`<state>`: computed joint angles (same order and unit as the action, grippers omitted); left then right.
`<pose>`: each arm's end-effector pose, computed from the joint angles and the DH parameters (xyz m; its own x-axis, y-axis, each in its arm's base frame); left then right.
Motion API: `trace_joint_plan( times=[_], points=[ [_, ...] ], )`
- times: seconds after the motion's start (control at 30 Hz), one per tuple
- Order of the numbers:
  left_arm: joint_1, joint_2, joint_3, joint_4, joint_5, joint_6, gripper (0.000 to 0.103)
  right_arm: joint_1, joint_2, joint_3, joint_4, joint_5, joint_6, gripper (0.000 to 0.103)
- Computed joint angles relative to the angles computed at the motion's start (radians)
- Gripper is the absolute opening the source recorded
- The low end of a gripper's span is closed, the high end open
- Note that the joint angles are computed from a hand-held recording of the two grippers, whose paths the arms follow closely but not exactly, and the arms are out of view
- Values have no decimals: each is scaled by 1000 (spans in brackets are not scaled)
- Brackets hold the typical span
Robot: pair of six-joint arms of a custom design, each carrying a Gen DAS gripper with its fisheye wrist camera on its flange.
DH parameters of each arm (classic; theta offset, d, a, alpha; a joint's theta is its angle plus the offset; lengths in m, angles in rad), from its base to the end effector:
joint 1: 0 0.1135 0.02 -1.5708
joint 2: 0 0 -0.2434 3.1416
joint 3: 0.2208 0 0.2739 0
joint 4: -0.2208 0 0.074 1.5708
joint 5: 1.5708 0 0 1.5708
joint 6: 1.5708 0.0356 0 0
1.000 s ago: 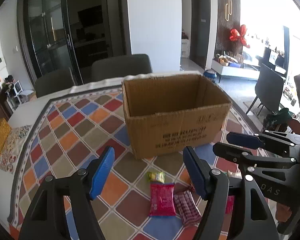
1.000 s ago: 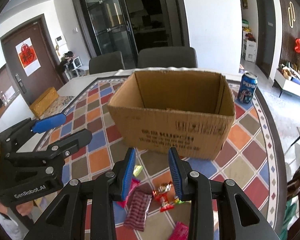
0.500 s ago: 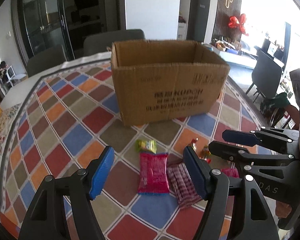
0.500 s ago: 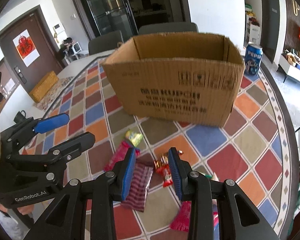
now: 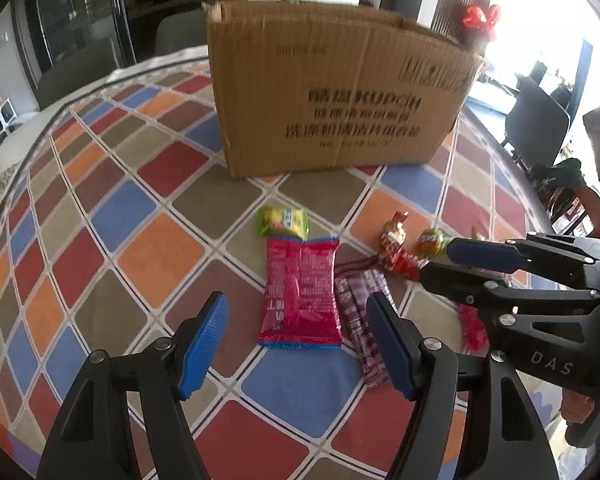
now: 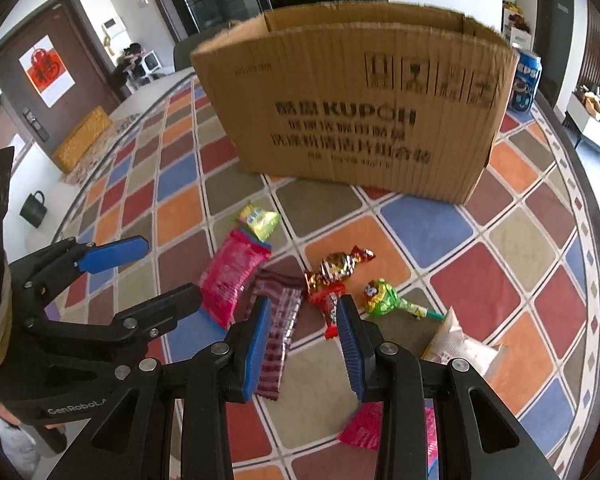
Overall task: Organize snacks
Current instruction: 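Move both tools back over the remaining snacks, then grasp the red snack bag with the left tool while the right tool grasps the red candy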
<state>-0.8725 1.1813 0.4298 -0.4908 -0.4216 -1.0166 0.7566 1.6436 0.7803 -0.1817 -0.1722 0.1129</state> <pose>0.1386 -0.1424 0.0992 -0.8423 -0.2033 -0.4991 -0.1943 0.9784 -0.0705 0.2225 0.2184 0.0978 -0.7082 -0.5159 -0.4820 -0.6633 0.7201 0.2038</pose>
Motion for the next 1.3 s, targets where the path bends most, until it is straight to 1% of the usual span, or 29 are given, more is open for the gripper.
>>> trace_joint_plan(
  times=[0.47,0.63,0.87,0.97,1.1,1.13,1.17,1.2,1.23,1.3],
  points=[
    [109,160,-23,193,94,92,71,-28,163,78,-2,-5,-11,35],
    [148,197,-32,265,113,127,71,-29,205,109,-5,-10,-14,35],
    [193,235,-40,337,142,155,70,-30,254,145,-5,-14,-8,35],
    [208,239,-52,376,154,161,64,-29,261,152,-5,-15,-7,35],
    [211,251,-52,395,144,164,59,-18,265,155,1,-9,-4,35],
    [212,252,-53,402,145,165,56,-15,264,153,1,-7,-7,33],
    [211,253,-52,403,142,165,53,-11,262,150,1,-3,-10,27],
    [206,257,-49,400,135,164,47,-8,261,149,1,-1,-11,24],
    [199,261,-46,397,126,161,47,-7,260,146,1,-1,-12,21],
    [193,255,-53,403,123,152,43,-6,252,133,8,1,-12,21]
  ],
)
